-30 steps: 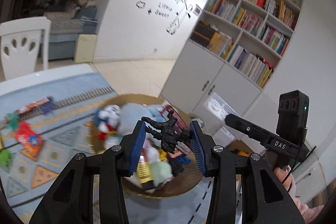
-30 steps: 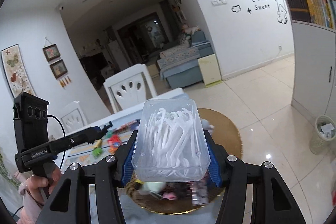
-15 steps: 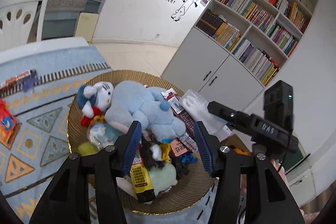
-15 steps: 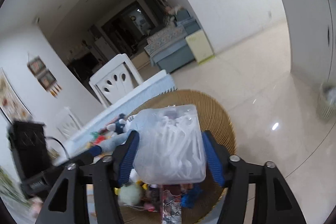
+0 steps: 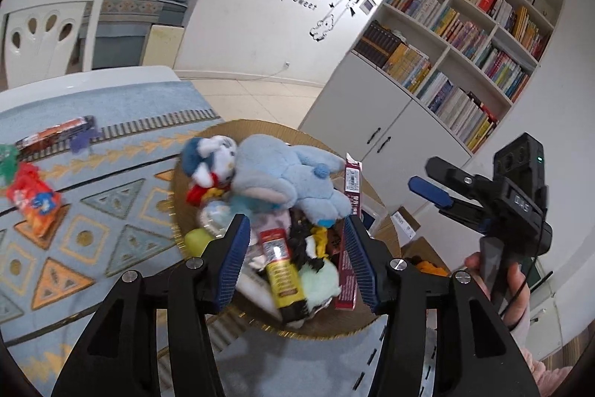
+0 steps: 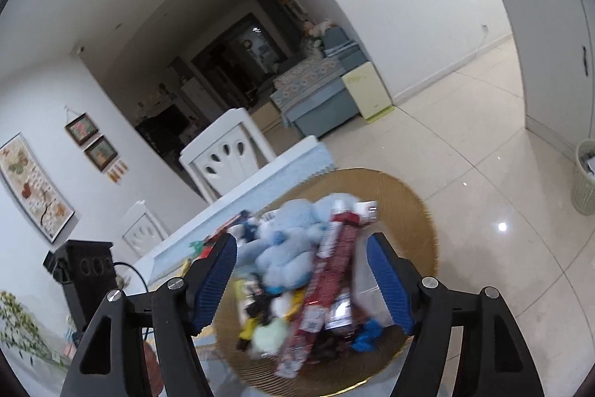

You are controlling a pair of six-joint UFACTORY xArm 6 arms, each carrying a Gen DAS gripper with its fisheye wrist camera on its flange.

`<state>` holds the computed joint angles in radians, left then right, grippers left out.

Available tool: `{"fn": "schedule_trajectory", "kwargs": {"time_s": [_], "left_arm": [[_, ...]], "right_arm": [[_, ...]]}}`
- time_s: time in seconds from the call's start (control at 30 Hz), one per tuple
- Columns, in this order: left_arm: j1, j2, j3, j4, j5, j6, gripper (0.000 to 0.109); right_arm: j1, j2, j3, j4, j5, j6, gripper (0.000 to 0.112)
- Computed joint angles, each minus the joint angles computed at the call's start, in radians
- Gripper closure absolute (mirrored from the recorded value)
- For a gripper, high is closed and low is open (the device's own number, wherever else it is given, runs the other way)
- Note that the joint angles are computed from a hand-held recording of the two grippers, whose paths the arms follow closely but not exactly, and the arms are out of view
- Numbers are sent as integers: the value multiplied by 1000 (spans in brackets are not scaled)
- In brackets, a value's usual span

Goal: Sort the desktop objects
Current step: 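Open both grippers to release the items and move back over the table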

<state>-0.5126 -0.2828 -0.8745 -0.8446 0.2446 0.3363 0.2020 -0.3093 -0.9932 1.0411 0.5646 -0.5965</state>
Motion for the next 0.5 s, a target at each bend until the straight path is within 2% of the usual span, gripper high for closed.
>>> {"fn": "schedule_trajectory", "kwargs": {"time_s": [0.2, 0.33, 0.5], "left_arm": [[83, -174, 133, 96, -7, -85, 59], [190, -306, 224, 4, 11, -29, 55], [395, -423, 304, -119, 69, 72, 54]], "right_arm": [[139, -55, 9, -93, -48, 38, 41], [242, -30, -21, -140, -76, 79, 41], [386, 60, -93, -207, -106, 135, 40]]}}
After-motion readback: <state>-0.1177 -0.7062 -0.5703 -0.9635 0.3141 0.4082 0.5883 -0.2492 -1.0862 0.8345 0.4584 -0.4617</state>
